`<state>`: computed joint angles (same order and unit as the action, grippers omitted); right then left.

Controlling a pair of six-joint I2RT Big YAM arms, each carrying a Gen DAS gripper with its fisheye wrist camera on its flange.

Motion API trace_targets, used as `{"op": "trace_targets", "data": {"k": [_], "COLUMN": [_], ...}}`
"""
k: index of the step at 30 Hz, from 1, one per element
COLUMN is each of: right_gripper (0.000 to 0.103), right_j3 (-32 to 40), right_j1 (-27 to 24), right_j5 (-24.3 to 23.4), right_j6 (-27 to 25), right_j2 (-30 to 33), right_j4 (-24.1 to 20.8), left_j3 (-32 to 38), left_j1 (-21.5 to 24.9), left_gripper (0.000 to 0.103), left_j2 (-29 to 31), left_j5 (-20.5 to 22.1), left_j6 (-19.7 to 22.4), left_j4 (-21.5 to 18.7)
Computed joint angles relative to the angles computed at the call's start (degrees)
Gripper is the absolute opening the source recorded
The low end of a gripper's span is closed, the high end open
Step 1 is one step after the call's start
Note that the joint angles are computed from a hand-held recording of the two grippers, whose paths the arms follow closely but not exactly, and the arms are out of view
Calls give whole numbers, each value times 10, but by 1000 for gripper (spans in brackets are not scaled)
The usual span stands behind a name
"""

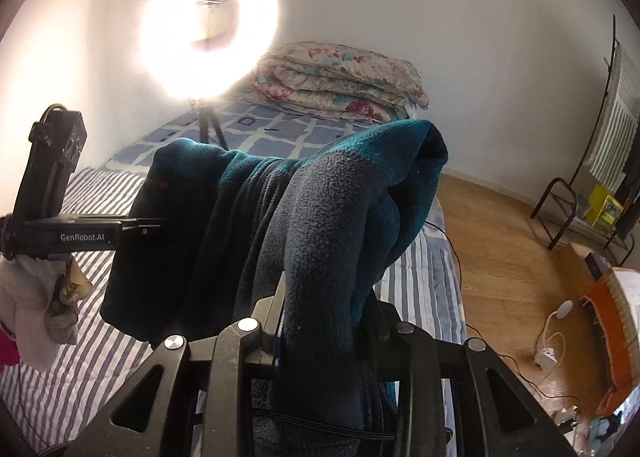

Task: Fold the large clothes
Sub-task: 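Carry the bundle with both grippers toward the pillows, then lower the bundle onto the quilt and open both grippers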

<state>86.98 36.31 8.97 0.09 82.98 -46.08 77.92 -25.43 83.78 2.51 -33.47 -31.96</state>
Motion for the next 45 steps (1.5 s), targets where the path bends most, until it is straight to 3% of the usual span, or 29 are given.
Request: {"op": "trace_targets", "data": {"k": [8,14,17,19,21,22,23,25,29,35,45], "right_gripper": [30,30,35,42,42,40,39,38,38,40,40], "right_j3": [84,125,149,191,226,221,206,213,215,212,157], "right_j1": [-70,-92,-96,-97,-94,-92,-88,-88,-95,-86,-43], "right_j5": [-38,-24,27,104,192,205,216,215,192,175,178], "right_j6": [-3,-15,-31,-28,-34,-51,-73,-66,-40,-11,-6], "right_j2": [90,159,199,242,284,289,285,290,281,251,145], "right_j4": [-6,-17,-31,-69,-115,-107,-82,-85,-85,-85,-91], "left_j3": [122,148,155,170,171,173,177,180,172,173,123], "left_j1": [5,20,29,36,38,36,33,28,30,21,-29], "left_gripper": [37,37,37,37,39,43,44,47,47,47,47], "left_j2": [112,169,188,207,216,220,224,226,216,191,79], "left_j5": [3,24,5,-8,-15,-26,-44,-66,-61,-84,-152], "left_j6": [31,8,14,13,11,14,24,39,34,40,62], "left_j4": [-10,-5,-22,-51,-56,-58,-63,-64,-59,-91,-117]}}
